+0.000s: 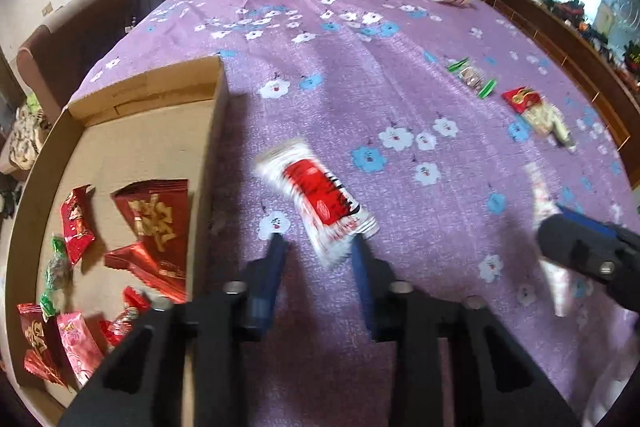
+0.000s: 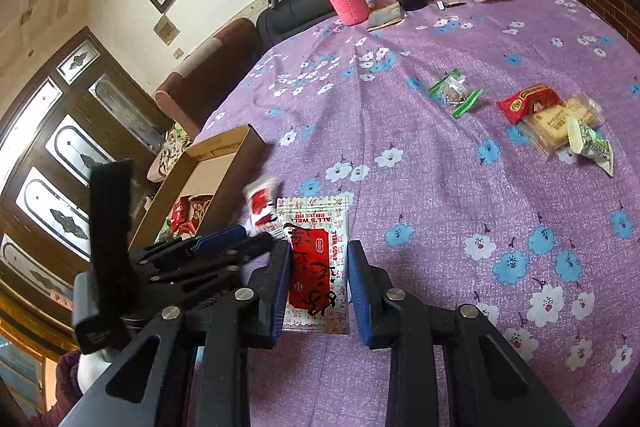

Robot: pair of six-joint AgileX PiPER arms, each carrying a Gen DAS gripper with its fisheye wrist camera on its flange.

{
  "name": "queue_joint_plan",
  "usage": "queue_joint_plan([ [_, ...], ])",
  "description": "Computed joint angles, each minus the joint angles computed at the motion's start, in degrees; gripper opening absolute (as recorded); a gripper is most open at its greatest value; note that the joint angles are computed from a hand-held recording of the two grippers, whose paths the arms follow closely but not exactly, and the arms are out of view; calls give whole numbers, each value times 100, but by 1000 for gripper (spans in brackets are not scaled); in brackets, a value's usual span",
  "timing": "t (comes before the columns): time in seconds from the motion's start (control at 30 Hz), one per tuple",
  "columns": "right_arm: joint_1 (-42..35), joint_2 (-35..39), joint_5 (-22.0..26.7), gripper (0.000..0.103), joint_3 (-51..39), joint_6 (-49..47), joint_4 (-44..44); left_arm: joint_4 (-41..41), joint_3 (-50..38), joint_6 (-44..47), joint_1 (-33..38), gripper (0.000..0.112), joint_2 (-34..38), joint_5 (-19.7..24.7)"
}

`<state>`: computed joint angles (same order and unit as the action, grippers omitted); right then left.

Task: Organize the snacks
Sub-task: 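Carry the white packet into the box with left tool while right tool grasps another white packet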

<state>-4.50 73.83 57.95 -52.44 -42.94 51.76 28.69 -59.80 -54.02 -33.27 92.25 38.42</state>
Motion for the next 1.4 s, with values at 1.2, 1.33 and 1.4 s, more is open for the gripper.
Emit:
queue_joint_plan([
  [1.2,-14,-29,382,30,-84,-60,55,-1895,405,1670,908,25,-1344,-715],
  [1.33,949,-19,99,30,-355,432,-88,-2388,723,2497,2001,25,-1827,-579],
  [1.4,1562,14,-115,31,-476,732,-213,-3026,853,3278,2673,25,-1889,-567],
])
